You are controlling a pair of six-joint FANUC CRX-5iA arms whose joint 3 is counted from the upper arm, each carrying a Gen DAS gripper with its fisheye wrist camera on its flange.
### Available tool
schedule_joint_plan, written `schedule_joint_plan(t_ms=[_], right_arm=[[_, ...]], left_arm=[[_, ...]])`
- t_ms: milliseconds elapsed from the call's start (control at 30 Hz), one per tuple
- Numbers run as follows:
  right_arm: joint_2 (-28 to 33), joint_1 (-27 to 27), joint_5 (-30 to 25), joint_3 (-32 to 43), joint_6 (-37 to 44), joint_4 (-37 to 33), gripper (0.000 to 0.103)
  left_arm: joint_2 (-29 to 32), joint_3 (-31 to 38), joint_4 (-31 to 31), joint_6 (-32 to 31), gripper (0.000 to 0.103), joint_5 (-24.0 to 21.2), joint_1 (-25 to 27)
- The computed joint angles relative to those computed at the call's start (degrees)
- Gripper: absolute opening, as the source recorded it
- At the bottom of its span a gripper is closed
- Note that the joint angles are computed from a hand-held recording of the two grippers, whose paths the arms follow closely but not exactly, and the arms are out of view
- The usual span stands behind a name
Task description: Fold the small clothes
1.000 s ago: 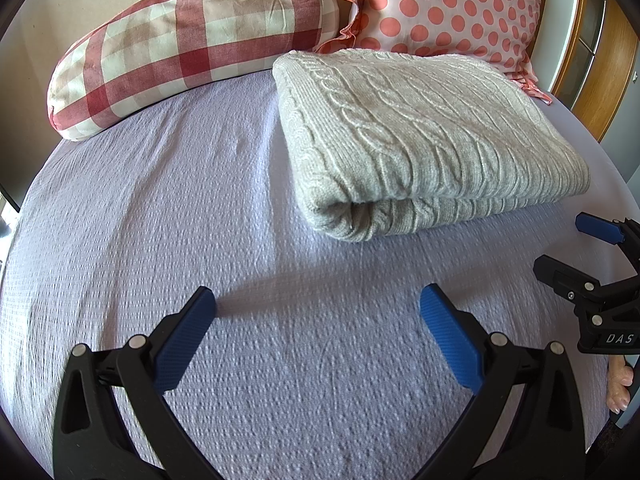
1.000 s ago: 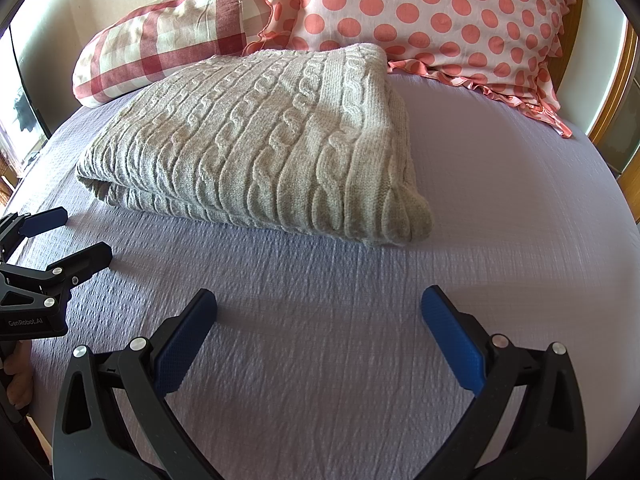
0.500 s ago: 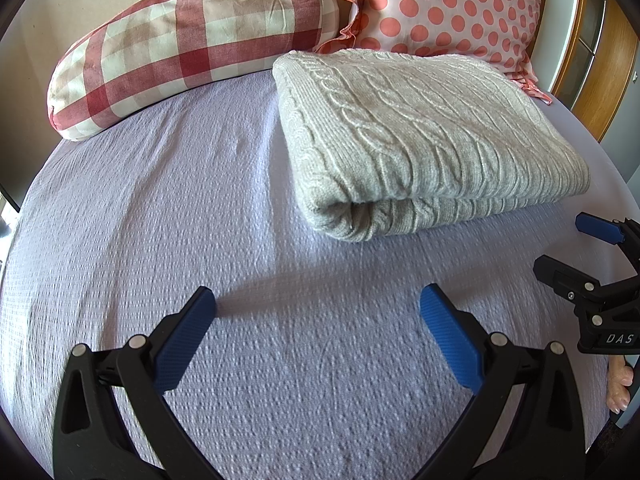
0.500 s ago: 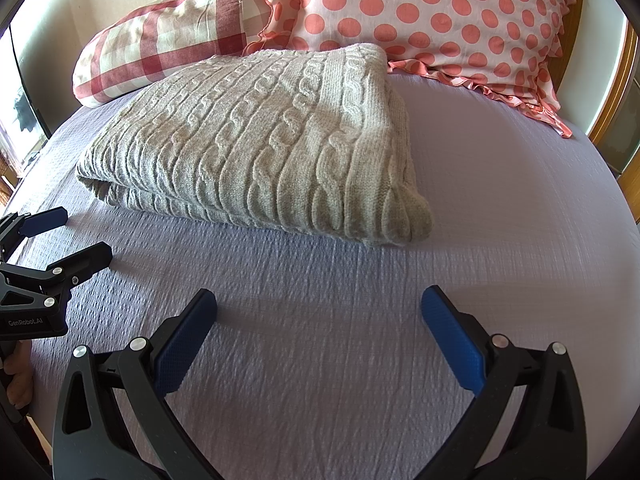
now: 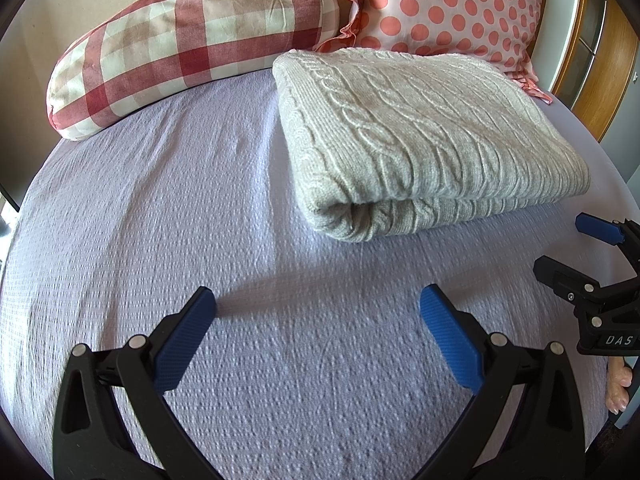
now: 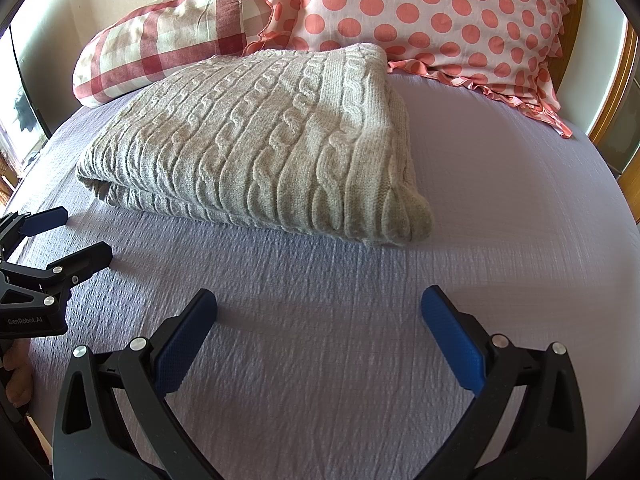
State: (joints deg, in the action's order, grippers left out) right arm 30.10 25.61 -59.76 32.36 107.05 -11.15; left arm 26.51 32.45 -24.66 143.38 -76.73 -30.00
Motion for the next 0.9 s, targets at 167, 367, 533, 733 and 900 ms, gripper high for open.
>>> schedule_joint_plan(t_ms=[167, 367, 533, 733, 900], right_arm=[[0.0, 0.0, 0.0, 0.0, 0.0, 0.0, 0.102], [-0.1, 0.0, 0.1, -0.2, -0.1, 0.0, 0.102], [-0.1, 0.1, 0.1, -0.1, -0.1, 0.1, 0.102], [-0.1, 0.1, 0.1, -0.1, -0.1, 0.1, 0.102], [-0.1, 0.0, 0.1, -0.1, -0.1, 0.0, 0.102]], left_arm=[[0.1, 0.2, 1.6, -1.2, 0.101, -0.3, 0.8], [0.8, 1.0, 4.7, -3.6, 0.101, -1.5, 2.3], [1.4, 1.8, 5.9, -4.9, 0.101, -2.2, 2.9], [1.6, 2.1, 5.9, -4.7, 0.101, -2.5, 2.8], [1.6, 2.1, 5.8, -4.7, 0.101, -2.4, 2.8]])
